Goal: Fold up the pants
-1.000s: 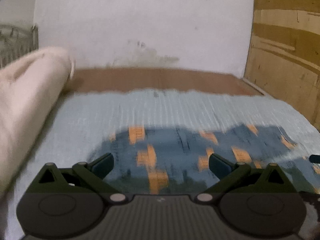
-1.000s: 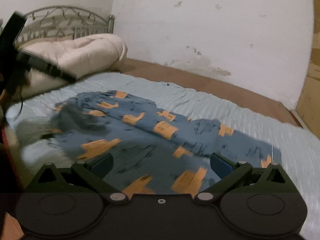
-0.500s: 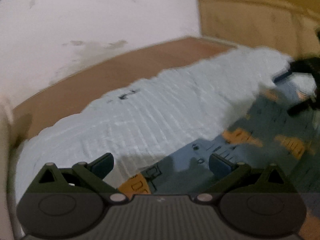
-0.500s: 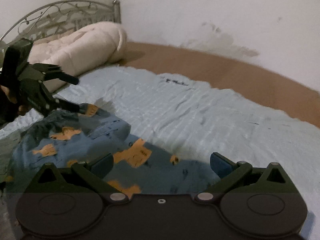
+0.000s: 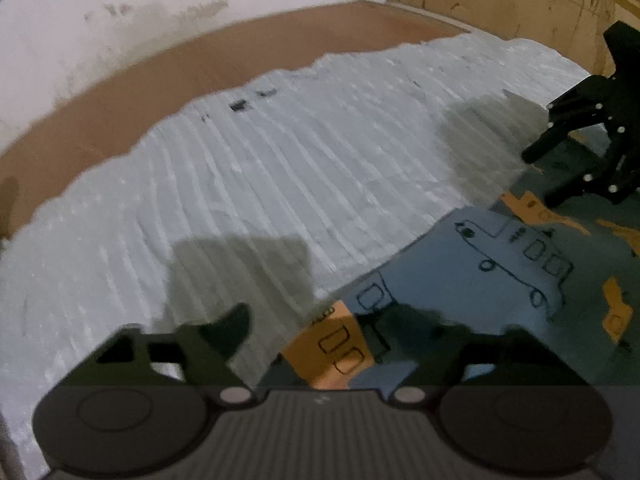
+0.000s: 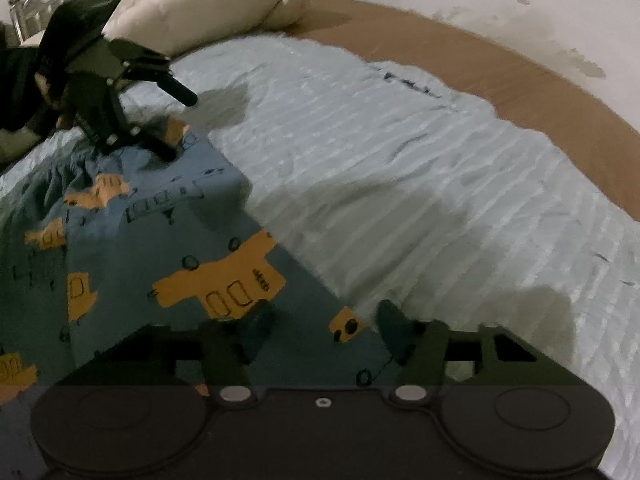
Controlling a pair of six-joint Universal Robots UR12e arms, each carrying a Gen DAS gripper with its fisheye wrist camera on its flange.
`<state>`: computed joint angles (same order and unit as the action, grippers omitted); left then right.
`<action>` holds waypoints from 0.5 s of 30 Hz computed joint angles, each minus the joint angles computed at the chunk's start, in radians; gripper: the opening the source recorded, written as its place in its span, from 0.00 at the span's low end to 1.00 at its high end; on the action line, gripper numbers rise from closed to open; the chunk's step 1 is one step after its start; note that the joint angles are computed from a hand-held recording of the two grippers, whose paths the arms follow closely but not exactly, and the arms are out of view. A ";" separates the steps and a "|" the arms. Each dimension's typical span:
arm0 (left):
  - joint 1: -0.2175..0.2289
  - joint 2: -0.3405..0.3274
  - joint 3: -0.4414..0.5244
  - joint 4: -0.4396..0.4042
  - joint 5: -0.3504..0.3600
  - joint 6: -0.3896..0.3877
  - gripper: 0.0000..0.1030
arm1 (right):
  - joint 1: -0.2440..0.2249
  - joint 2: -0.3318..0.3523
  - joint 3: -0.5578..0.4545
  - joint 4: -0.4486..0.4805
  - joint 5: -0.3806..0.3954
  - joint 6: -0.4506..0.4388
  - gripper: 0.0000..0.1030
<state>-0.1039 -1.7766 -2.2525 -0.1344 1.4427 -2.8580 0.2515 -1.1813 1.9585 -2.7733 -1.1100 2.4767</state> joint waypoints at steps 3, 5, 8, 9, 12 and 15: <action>0.013 0.008 0.015 -0.083 -0.037 -0.006 0.29 | 0.006 -0.002 -0.002 0.017 -0.013 -0.010 0.30; 0.015 0.013 0.014 -0.102 -0.041 -0.027 0.19 | 0.011 -0.006 -0.003 0.035 -0.026 0.001 0.20; 0.000 0.020 0.005 -0.075 -0.015 -0.015 0.03 | 0.020 -0.012 0.008 0.011 -0.046 0.003 0.05; -0.009 0.022 0.000 -0.049 0.004 -0.015 0.01 | 0.021 -0.013 0.009 0.003 -0.051 0.009 0.02; -0.032 0.031 -0.010 0.018 0.070 -0.036 0.00 | 0.025 -0.020 0.016 -0.038 -0.064 0.028 0.01; -0.041 0.045 -0.019 0.099 0.121 -0.088 0.00 | 0.028 -0.022 0.016 -0.127 -0.089 0.072 0.01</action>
<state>-0.1453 -1.7319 -2.2718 -0.0351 1.5635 -2.9455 0.2791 -1.2034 1.9741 -2.9003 -1.1985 2.5483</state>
